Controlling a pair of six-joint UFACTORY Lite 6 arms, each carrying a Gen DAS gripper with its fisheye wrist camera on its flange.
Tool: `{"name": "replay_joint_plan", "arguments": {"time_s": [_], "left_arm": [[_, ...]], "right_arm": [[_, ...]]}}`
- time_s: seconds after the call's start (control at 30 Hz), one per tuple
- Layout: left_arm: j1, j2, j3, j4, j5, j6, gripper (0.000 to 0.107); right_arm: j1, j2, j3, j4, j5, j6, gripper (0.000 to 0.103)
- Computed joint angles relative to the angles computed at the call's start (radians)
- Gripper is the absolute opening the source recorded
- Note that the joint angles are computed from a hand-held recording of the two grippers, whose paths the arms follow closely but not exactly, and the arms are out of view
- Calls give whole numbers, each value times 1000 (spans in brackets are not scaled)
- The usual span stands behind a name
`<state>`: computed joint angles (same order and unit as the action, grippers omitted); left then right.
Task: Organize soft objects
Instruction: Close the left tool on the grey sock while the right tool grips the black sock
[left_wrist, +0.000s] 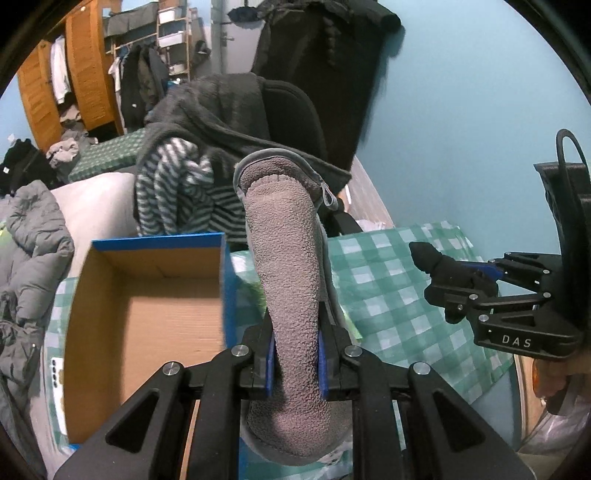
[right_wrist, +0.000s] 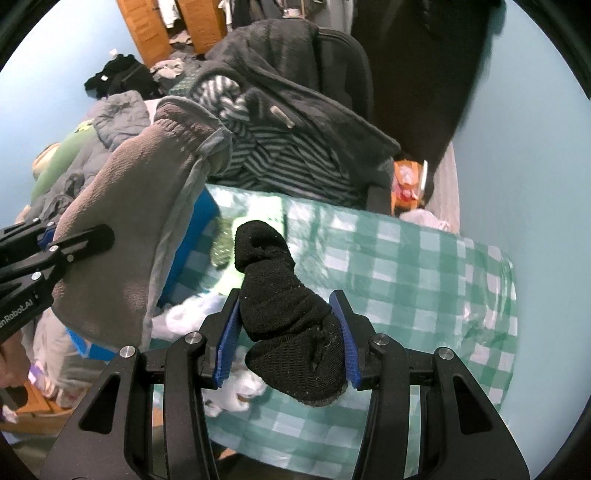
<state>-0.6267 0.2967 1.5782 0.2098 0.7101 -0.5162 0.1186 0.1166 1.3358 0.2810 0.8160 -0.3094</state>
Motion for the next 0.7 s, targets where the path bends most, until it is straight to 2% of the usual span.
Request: {"name": "replay_joint_plan", "arguments": {"time_s": [0.4, 0.7], "left_arm": [[114, -219, -210, 15, -15, 23, 17], [227, -308, -321, -30, -30, 102, 17]], "right_arm": [[163, 67, 140, -48, 22, 118, 47], [296, 163, 267, -77, 33, 206, 47]]}}
